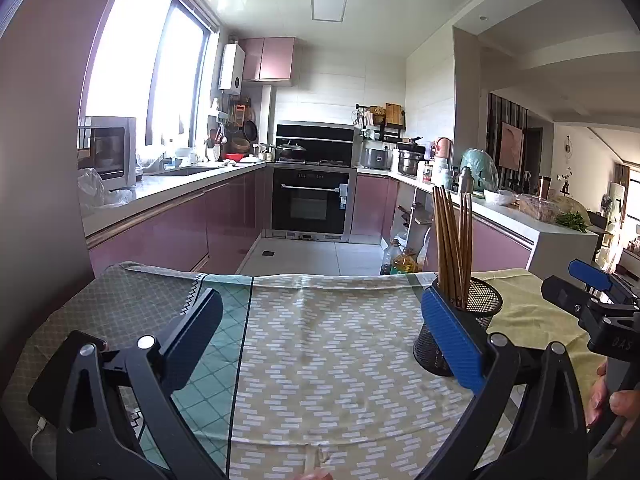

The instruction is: Organize utensils

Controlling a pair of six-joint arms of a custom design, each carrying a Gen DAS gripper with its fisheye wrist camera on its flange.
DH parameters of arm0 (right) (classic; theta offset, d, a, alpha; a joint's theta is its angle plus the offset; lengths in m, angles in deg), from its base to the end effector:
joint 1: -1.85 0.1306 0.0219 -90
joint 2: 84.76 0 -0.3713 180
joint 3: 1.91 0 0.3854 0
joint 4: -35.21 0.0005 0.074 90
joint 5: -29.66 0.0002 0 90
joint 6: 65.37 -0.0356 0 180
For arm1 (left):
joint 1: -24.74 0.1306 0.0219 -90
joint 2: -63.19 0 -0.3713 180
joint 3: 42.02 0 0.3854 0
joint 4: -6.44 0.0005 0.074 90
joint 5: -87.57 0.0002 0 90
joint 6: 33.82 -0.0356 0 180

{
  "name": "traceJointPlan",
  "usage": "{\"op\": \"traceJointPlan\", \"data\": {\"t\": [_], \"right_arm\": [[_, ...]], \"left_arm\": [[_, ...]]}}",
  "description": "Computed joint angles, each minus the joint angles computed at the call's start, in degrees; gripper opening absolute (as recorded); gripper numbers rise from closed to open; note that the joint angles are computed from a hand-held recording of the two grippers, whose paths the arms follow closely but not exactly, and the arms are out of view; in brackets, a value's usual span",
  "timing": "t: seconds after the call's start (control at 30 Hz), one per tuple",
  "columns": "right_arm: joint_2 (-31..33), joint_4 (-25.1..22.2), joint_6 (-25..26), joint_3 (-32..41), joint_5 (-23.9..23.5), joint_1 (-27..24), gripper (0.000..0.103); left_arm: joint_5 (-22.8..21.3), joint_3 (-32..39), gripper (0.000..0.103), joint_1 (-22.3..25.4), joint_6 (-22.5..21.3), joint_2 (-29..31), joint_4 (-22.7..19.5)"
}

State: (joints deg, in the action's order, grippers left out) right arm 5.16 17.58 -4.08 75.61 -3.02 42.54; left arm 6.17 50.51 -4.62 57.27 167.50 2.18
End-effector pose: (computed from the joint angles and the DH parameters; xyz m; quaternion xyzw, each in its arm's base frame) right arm 0.3826 0.2888 0.3723 0.1591 0.7809 -0.0919 0.5970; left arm 0.5165 -0.2972 0.3813 0.2383 0.7615 -0.2153 0.5631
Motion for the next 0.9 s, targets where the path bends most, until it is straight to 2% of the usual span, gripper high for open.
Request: {"op": "traceJointPlan", "data": {"t": [0.9], "right_arm": [[0.3,-0.5,-0.6,0.3,0.3,0.2,0.096]], "left_arm": [[-0.4,-2.0,0.098,-0.5,-0.9,-1.7,2.4]]}}
